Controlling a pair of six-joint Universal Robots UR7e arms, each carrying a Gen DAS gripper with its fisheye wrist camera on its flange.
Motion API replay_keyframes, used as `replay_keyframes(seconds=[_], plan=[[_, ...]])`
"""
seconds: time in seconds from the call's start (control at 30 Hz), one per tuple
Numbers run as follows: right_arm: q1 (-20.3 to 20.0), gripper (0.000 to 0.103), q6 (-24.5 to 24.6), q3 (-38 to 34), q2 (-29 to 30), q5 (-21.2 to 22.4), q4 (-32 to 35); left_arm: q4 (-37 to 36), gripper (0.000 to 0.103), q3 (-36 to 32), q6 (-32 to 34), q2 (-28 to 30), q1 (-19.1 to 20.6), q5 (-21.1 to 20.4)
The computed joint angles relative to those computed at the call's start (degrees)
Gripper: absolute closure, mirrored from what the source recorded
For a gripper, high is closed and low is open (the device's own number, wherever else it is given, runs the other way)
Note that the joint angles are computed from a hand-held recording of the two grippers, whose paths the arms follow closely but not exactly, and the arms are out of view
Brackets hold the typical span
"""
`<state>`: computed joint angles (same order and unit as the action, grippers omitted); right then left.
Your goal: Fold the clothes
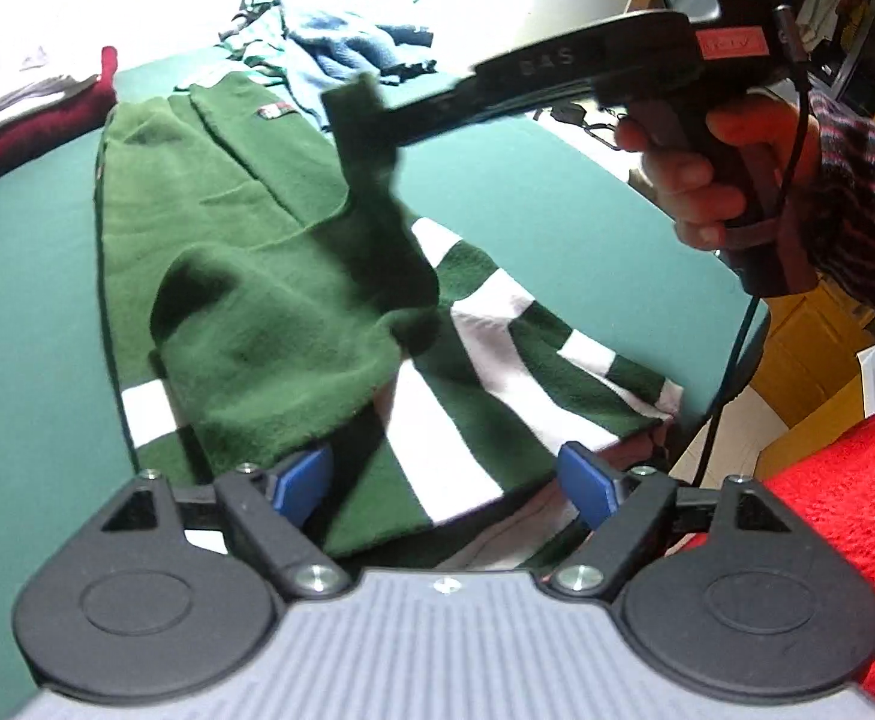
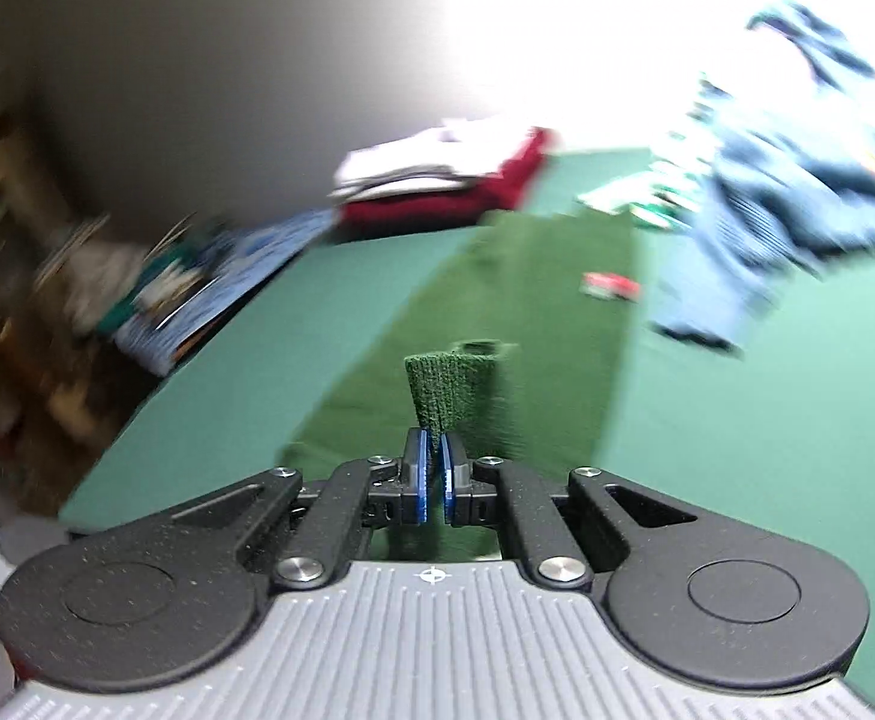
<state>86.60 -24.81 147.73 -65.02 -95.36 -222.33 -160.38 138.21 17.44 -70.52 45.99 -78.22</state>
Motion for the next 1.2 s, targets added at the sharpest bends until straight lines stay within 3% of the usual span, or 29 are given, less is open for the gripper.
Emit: replay_keyframes(seconds=[0.1,0.17,0.27,0.33,0.4,0.67,0.83,0.93,1.0,1.07,1.2], plan=[[-4.0,0.099,3.91,2.3,-1.0,2.15,-2.58,0.32,0.02,-0.25,0.12,0.75,-0.51,0.49],[-5.16,0.097,4.98,2.99,-0.31,1.07,-3.78,0.74,0.02,-0.48,-0.1,1.16,-0.85,0.91],[-8.19,0.087,7.73,4.7,-0.79,3.05,-3.8,1.29,0.019,-0.64,-0.5,1.48,-1.36,1.34],[-10.11,0.071,9.63,5.58,-0.36,5.98,-5.46,1.55,0.019,-0.71,-0.74,1.74,-1.71,1.63],[-11.41,0.062,11.41,6.08,0.37,7.86,-7.33,1.52,0.019,-0.66,-1.02,1.99,-2.03,1.9],[-14.07,0.061,19.96,6.35,-1.78,14.79,-6.19,1.02,0.018,0.29,-2.52,1.19,-3.55,5.09],[-12.93,0.06,18.44,4.88,-2.67,13.46,-2.95,1.46,0.018,0.61,-4.94,0.09,-3.62,7.05],[-10.42,0.065,17.08,2.32,-1.41,7.81,-1.53,1.28,0.018,0.63,-6.38,0.55,-4.07,8.11],[-8.74,0.076,14.92,1.2,-0.5,4.44,-2.55,0.97,0.018,0.71,-7.14,0.8,-4.55,8.61],[-8.23,0.094,10.61,0.74,-1.58,4.96,-2.77,-0.25,0.018,0.94,-7.79,0.84,-5.15,8.49],[-6.66,0.098,3.14,-1.45,-5.34,6.44,0.88,-3.63,0.018,0.6,-7.29,0.97,-5.74,4.38]])
